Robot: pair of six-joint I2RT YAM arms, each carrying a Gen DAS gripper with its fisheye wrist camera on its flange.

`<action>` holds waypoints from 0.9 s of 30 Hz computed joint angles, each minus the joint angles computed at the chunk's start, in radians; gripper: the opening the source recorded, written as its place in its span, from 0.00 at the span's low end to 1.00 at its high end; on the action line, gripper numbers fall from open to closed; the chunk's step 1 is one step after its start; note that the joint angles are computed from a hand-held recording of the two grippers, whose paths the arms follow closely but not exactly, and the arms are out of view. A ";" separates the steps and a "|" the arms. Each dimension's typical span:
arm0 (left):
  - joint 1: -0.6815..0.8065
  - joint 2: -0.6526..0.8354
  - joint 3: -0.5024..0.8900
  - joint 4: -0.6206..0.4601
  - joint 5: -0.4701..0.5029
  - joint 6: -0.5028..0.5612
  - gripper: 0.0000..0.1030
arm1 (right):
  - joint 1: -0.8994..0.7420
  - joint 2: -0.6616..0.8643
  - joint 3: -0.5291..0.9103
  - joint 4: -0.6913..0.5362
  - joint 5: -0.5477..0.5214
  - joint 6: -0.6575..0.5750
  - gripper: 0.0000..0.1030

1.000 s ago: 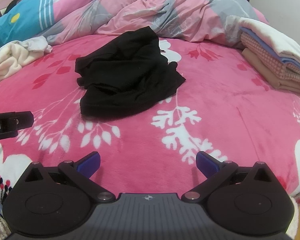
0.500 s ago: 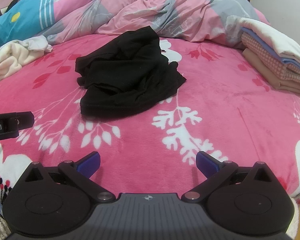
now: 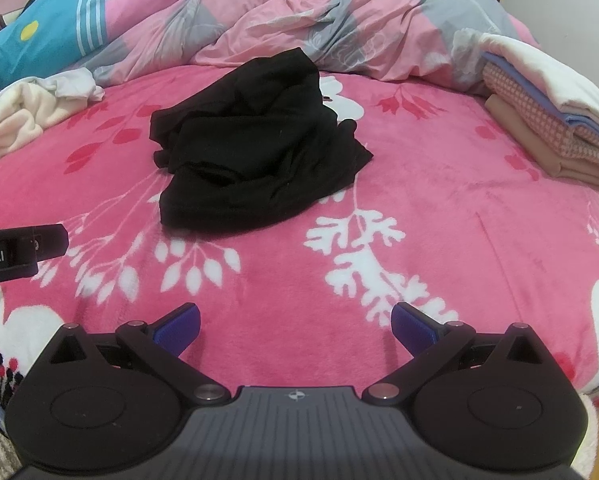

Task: Fold clothes
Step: 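Move both grippers toward the crumpled black garment on the bed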

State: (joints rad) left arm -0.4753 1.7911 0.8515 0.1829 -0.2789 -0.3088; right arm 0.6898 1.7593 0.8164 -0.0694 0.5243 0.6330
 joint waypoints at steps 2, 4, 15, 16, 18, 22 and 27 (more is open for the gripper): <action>0.001 0.001 -0.001 0.002 -0.001 0.002 1.00 | 0.000 0.002 0.000 0.000 0.001 0.001 1.00; 0.001 0.004 -0.002 0.005 -0.001 0.004 1.00 | 0.001 0.004 0.001 0.000 0.001 0.001 1.00; 0.002 0.043 0.015 0.025 0.011 0.005 1.00 | -0.025 0.014 -0.021 0.051 -0.008 -0.022 1.00; 0.002 0.047 0.016 0.028 0.012 0.005 1.00 | -0.029 0.013 -0.027 0.061 -0.011 -0.025 1.00; 0.003 0.057 0.020 0.035 0.016 0.007 1.00 | -0.038 0.011 -0.039 0.082 -0.017 -0.033 1.00; 0.005 0.078 0.035 0.044 0.032 0.015 1.00 | -0.059 0.005 -0.066 0.135 -0.032 -0.049 1.00; 0.005 0.109 0.058 0.054 0.049 0.027 1.00 | -0.076 -0.001 -0.108 0.234 -0.033 -0.089 1.00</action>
